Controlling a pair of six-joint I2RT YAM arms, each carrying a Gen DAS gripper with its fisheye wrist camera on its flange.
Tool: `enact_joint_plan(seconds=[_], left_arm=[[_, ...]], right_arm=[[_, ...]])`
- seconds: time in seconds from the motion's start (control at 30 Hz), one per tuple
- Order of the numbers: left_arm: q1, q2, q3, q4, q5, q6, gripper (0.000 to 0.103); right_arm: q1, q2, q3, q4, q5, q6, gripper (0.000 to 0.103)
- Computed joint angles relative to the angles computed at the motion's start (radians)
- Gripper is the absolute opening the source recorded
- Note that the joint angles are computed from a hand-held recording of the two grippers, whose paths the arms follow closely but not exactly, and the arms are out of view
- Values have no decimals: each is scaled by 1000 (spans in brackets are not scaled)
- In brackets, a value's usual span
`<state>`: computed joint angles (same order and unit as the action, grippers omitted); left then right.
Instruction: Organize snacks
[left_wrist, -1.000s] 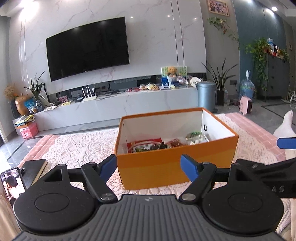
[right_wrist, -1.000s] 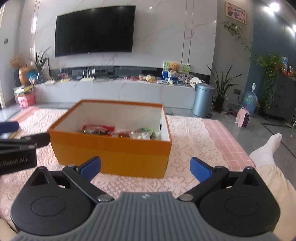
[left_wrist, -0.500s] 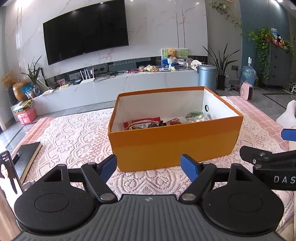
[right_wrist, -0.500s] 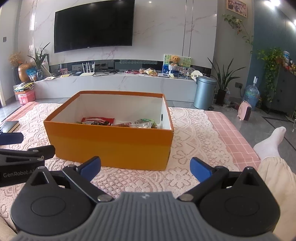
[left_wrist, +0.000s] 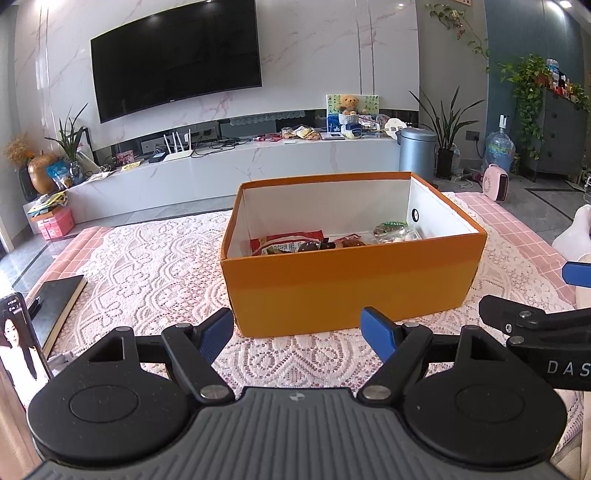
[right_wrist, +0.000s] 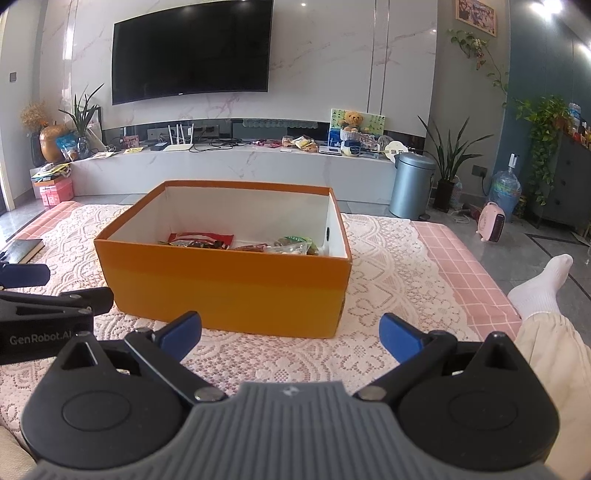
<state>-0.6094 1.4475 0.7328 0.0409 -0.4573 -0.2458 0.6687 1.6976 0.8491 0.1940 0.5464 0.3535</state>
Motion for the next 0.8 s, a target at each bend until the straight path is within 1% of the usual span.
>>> enact_joint_plan(seconds=[0.8], left_arm=[[-1,4,7,-11,6,-19,92]], right_arm=[[3,-3,-4,2,3,1,99]])
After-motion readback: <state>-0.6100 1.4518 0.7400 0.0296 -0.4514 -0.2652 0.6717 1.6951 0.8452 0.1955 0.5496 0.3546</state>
